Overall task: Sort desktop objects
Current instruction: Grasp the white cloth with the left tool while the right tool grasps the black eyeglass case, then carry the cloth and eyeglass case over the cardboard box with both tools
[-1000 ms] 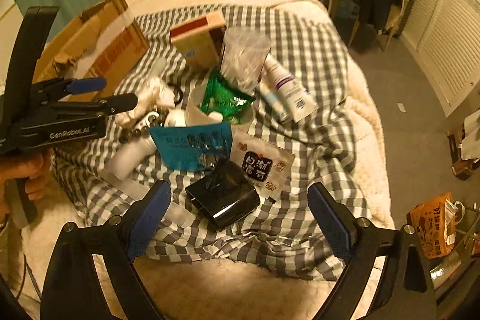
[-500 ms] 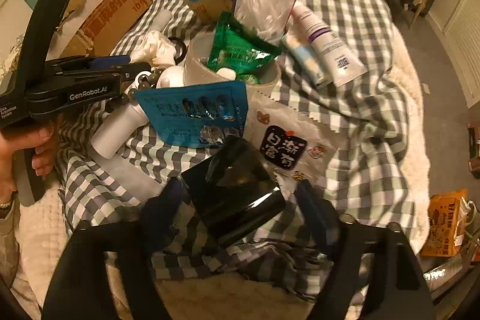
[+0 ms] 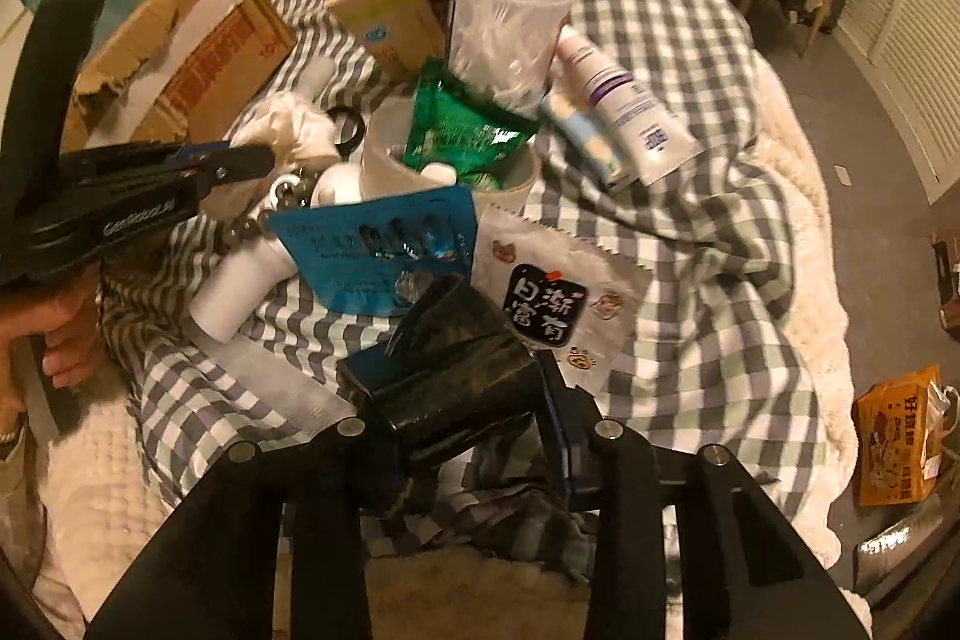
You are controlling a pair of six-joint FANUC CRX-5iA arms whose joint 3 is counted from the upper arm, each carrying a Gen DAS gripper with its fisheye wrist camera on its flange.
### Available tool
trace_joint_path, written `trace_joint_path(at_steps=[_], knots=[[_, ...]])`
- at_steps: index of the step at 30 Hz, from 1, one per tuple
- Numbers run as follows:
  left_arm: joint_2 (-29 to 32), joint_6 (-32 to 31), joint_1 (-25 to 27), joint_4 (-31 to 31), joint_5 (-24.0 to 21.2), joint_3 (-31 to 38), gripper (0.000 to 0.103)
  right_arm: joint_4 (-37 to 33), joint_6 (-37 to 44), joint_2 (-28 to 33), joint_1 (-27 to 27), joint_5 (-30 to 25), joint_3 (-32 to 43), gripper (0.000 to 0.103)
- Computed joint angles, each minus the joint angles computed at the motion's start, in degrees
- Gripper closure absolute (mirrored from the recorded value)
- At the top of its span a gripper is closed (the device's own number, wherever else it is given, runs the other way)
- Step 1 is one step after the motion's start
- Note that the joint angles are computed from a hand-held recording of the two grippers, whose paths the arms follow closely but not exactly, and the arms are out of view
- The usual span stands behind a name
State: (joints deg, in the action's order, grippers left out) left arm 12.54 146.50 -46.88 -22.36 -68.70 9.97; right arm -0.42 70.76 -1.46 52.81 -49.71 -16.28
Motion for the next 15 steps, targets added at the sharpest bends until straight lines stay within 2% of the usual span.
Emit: trace_joint_path(at_steps=[1,2,4,10,15], knots=[[-0.33,-0.12,-0.13,-0.26,-0.07,0.15,0.093,0.80,-0.82,-0.54,0.19,0.45,-0.48,0.084],[-0.51,0.17,-0.83,-0.84,-0.63,0.86,0.093,1.41,-1.60,-1.13,0.50,0.84,-0.89,0.091],[-0.85,0.28,-1.20,-1.60,-0.90,1.47,0.093,1.70,-2.56,-2.48,0.88,1.77,-1.78,0.092],[-2.55,1.37,-3.62,-4.37,-3.02,3.64,0.093,8.31,-10.95,-6.12,3.36,4.19,-5.34,0.092],[-3.64,2.17,-6.39,-6.94,-5.45,5.98,0.093,14.83,-20.36,-11.00,5.45,6.09,-9.57,0.092]])
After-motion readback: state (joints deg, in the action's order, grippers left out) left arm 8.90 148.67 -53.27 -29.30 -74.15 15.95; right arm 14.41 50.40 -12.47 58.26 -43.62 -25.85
